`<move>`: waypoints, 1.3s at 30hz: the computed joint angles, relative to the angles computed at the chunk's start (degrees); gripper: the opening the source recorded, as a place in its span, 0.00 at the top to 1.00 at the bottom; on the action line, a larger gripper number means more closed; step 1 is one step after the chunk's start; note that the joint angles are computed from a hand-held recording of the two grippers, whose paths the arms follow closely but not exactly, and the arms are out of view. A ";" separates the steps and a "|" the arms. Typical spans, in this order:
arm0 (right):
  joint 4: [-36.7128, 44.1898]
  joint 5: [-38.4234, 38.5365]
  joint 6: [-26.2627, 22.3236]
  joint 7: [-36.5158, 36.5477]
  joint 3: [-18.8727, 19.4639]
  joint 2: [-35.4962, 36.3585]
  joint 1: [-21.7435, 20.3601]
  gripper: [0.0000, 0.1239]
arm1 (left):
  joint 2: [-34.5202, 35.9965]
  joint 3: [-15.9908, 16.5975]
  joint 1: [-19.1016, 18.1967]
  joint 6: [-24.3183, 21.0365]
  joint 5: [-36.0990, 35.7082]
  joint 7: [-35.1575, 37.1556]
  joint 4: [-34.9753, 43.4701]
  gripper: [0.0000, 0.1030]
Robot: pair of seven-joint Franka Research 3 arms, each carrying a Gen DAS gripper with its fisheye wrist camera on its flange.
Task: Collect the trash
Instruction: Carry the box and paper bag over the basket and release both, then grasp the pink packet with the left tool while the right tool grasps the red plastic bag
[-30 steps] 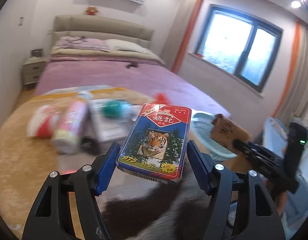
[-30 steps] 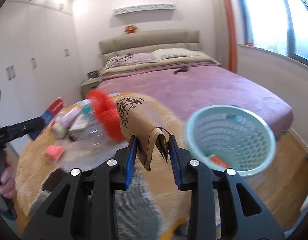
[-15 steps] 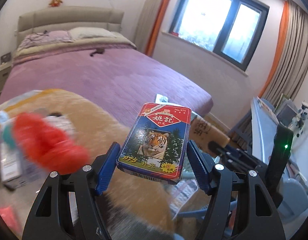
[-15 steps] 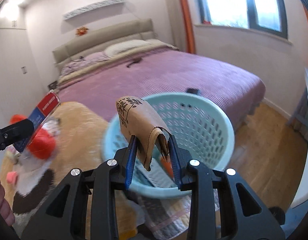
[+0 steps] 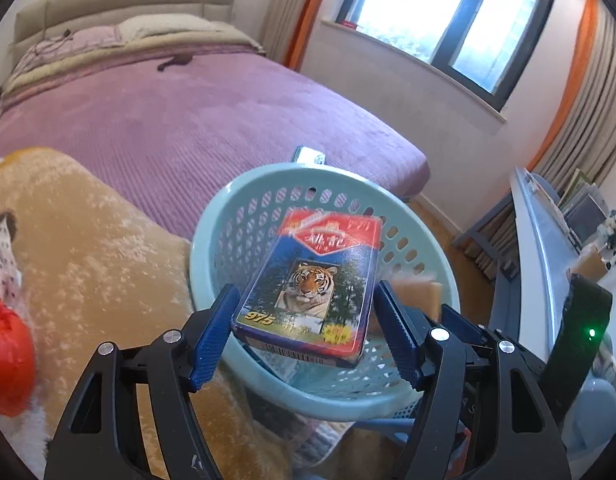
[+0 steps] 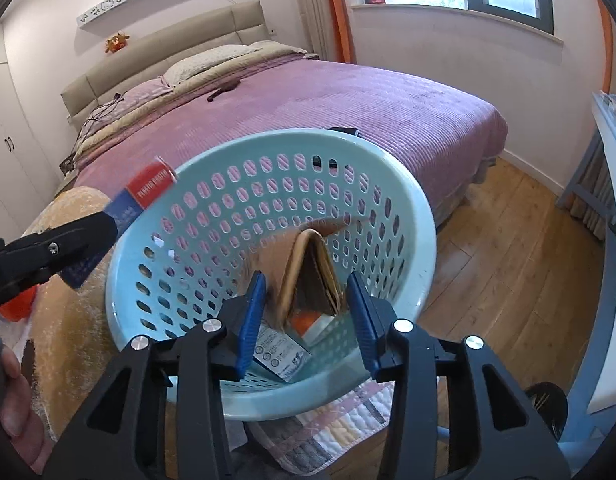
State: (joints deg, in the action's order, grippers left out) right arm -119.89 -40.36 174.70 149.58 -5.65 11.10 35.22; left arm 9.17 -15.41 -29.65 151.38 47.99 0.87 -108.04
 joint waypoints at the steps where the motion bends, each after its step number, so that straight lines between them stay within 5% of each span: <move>1: -0.28 1.38 0.28 -1.49 0.80 -0.04 -0.75 0.65 | -0.04 0.07 0.12 0.55 -0.11 -0.28 -0.19 0.28; 13: -4.31 3.17 3.02 -2.76 1.62 -4.01 -0.31 0.64 | -7.98 -1.96 0.80 0.91 6.70 -8.86 -6.89 0.24; 20: -5.84 -3.60 4.18 2.76 4.69 -7.51 -1.27 0.64 | -16.73 -5.90 2.74 -2.03 9.24 -15.19 -13.09 0.24; 26: -5.60 -7.65 5.02 5.32 9.55 -9.15 -3.46 0.63 | -27.88 -10.40 3.36 -11.68 3.84 -15.90 -20.49 0.24; 30: -4.38 -11.67 6.21 7.26 11.65 -9.12 -3.39 0.60 | -34.74 -14.38 3.00 -24.95 -2.10 -14.97 -24.02 0.18; 39: 1.65 -23.56 7.97 13.59 10.53 -5.84 2.54 0.47 | -46.35 -15.11 0.00 -43.38 -14.18 -15.67 -31.14 0.12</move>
